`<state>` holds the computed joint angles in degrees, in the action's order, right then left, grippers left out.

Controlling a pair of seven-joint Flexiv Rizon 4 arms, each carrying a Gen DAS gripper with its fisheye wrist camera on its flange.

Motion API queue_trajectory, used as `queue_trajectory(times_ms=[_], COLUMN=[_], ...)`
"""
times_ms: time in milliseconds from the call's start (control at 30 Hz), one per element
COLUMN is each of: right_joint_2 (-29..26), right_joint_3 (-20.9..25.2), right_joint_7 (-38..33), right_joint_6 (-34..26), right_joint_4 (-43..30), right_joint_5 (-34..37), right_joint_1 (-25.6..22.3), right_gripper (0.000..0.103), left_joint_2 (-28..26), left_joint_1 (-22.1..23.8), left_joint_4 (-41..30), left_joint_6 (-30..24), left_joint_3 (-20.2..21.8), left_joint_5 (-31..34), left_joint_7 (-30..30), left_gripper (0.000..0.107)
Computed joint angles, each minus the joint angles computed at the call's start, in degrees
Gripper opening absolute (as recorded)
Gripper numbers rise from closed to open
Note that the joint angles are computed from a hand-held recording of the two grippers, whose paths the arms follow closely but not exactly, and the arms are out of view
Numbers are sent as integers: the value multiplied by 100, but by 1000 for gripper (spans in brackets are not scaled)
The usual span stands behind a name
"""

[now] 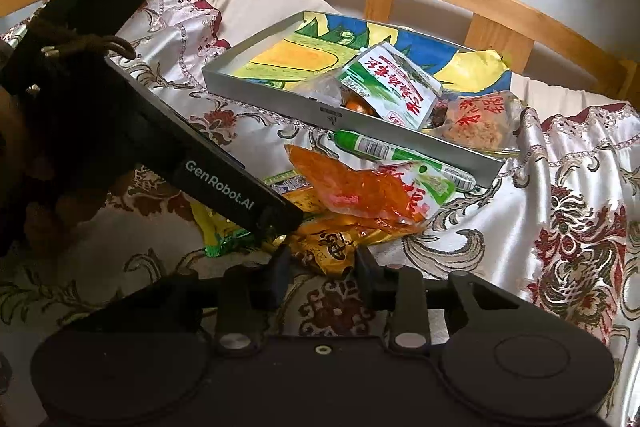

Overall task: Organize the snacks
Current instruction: 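Grasp the yellow bar packet with the left gripper while the right gripper approaches the gold wrapper, then close the right gripper on the gold wrapper while the left gripper holds the yellow packet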

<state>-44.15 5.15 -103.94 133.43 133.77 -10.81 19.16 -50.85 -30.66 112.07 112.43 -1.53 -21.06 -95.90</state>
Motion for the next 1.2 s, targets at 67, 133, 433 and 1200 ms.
queue_trajectory(times_ms=[67,133,433,1200], right_joint_2=[4,15,33,-392], right_joint_3=[-32,-42,170,393], right_joint_7=[-29,-36,302,1863], right_joint_6=[10,8,-27,-338], right_joint_4=[5,15,5,-561], right_joint_5=[63,111,-80,-1208], right_joint_1=[38,59,-245,-779], right_gripper=[35,35,44,54], left_joint_2=[14,32,217,200], left_joint_1=[-18,-69,-178,-96], left_joint_4=[-1,12,373,339], left_joint_6=[-35,-54,0,-48], left_joint_3=[15,63,195,126], left_joint_5=[-33,-97,-367,-387], left_joint_7=[-20,-59,-394,-1138], left_gripper=[60,57,54,72])
